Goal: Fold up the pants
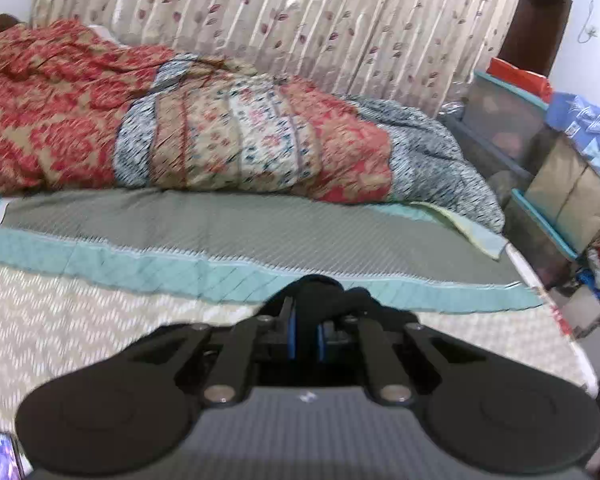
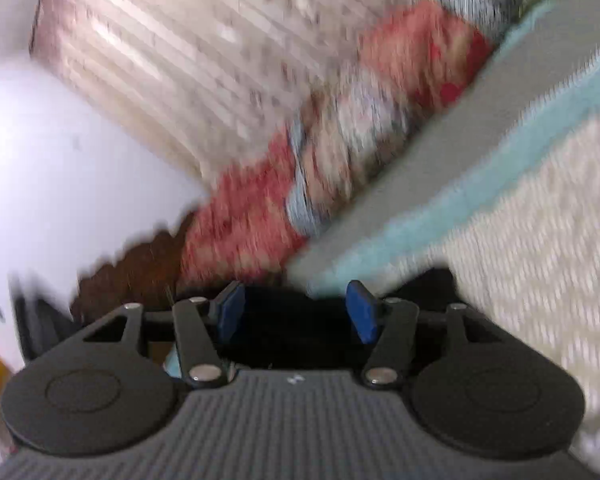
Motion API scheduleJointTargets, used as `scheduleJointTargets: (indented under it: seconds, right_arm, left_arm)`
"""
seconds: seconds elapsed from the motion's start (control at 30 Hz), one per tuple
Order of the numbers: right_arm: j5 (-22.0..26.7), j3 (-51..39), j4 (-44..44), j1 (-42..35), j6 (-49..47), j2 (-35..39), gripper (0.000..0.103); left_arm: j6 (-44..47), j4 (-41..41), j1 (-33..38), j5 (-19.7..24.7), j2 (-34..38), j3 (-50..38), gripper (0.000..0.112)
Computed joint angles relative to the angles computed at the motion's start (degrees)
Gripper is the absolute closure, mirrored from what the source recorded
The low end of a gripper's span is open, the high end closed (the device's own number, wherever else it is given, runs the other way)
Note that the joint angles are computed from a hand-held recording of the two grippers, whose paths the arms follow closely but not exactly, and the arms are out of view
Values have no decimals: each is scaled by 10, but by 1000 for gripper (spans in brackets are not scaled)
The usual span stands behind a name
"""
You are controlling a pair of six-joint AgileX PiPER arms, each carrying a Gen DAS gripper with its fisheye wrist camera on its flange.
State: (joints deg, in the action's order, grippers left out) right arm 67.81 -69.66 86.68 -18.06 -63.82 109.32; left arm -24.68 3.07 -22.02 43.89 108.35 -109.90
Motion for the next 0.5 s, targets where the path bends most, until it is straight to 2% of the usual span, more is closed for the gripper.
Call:
scheduleJointTargets:
  seconds: [0.07, 0.1, 0.13, 0.17, 0.23, 0.3, 0.33, 0.37, 0.4, 0.43, 0.47, 0.5]
  right_arm:
    - [-21, 35, -56, 45, -33, -24, 38]
    - [-44, 52, -69, 75, -56, -38, 30]
    - [-70, 64, -76, 112, -78, -47, 16]
    - [-94, 69, -75, 146, -90, -50, 12]
    - [-141, 61, -58, 211, -100, -34, 10]
    - [-206, 20, -56, 276, -63, 6, 8]
    - [-234, -16, -83, 309, -18, 36, 8]
    - [-239, -46, -125, 325, 21, 64, 9]
    - [-241, -75, -167, 339, 50, 90, 24]
    - [-266, -91, -212, 352, 80, 100, 83]
    - [-281, -99, -235, 352, 87, 107, 90]
    - [-273, -102, -234, 338, 94, 105, 92]
  left_arm:
    - [12, -11, -1, 56, 36, -96, 104]
    - [14, -15, -1, 80, 50, -139, 104]
    - [15, -18, 0, 102, 66, -183, 104]
    - [12, -20, -1, 122, 82, -225, 104]
    - [2, -9, -7, 148, 94, -276, 104]
    - [-8, 4, -10, 166, 106, -313, 104]
    - [-13, 9, -11, 179, 112, -334, 104]
    - [-20, 13, -10, 192, 118, -353, 104]
    - [-25, 13, -6, 202, 119, -363, 104]
    - [-29, 11, -1, 211, 120, -374, 104]
    - [-33, 8, 6, 211, 113, -368, 104]
    - [-35, 5, 14, 203, 100, -352, 104]
